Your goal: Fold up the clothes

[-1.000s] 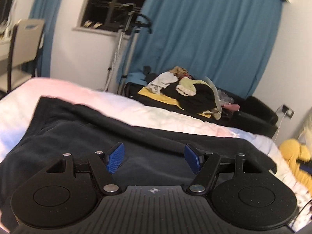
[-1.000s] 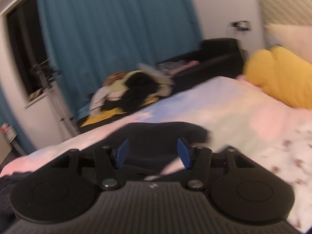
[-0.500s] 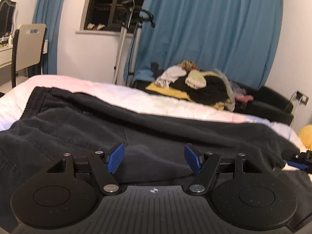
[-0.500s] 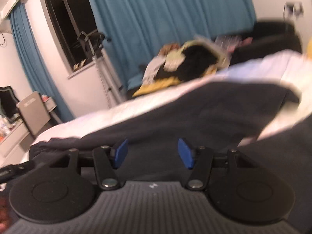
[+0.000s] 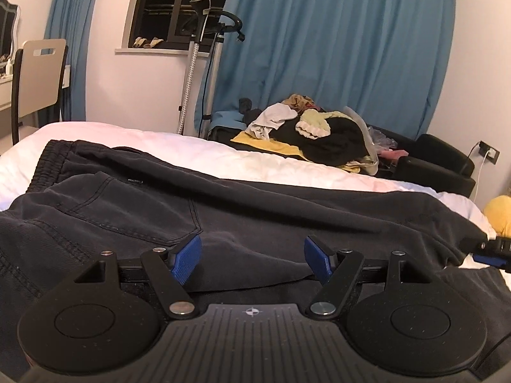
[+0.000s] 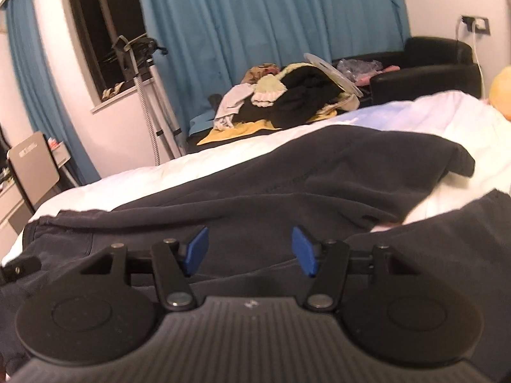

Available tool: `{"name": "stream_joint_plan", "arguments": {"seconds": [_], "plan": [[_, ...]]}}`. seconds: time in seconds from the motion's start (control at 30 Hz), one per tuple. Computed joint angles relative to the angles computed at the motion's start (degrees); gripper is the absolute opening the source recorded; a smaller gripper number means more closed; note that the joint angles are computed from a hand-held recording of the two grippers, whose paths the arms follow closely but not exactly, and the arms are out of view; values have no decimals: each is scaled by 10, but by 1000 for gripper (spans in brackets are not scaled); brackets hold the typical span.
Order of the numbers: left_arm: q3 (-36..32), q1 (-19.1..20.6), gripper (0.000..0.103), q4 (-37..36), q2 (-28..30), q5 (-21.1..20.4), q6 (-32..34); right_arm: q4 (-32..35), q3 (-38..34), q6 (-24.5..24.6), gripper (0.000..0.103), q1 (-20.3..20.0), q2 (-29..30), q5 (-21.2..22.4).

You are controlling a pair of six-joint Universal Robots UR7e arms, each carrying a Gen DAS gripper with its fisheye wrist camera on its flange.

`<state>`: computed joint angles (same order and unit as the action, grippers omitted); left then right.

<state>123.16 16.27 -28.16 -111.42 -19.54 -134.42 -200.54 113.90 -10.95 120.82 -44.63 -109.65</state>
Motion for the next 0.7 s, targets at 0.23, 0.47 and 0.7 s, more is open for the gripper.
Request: {"name": "stream_joint_plan", "arguments": {"seconds": [0.23,0.47,0.7], "plan": [[6,-3,76,-12,-1,-14,11,57,-74,197,71,-52,9,-9],[12,6,78,-50,-12,-14,36,-12,-115,387,88,-133,22,-20],[38,24,83,-171,-36,9,158,-37,-158,412,78,-181,57,58]]}}
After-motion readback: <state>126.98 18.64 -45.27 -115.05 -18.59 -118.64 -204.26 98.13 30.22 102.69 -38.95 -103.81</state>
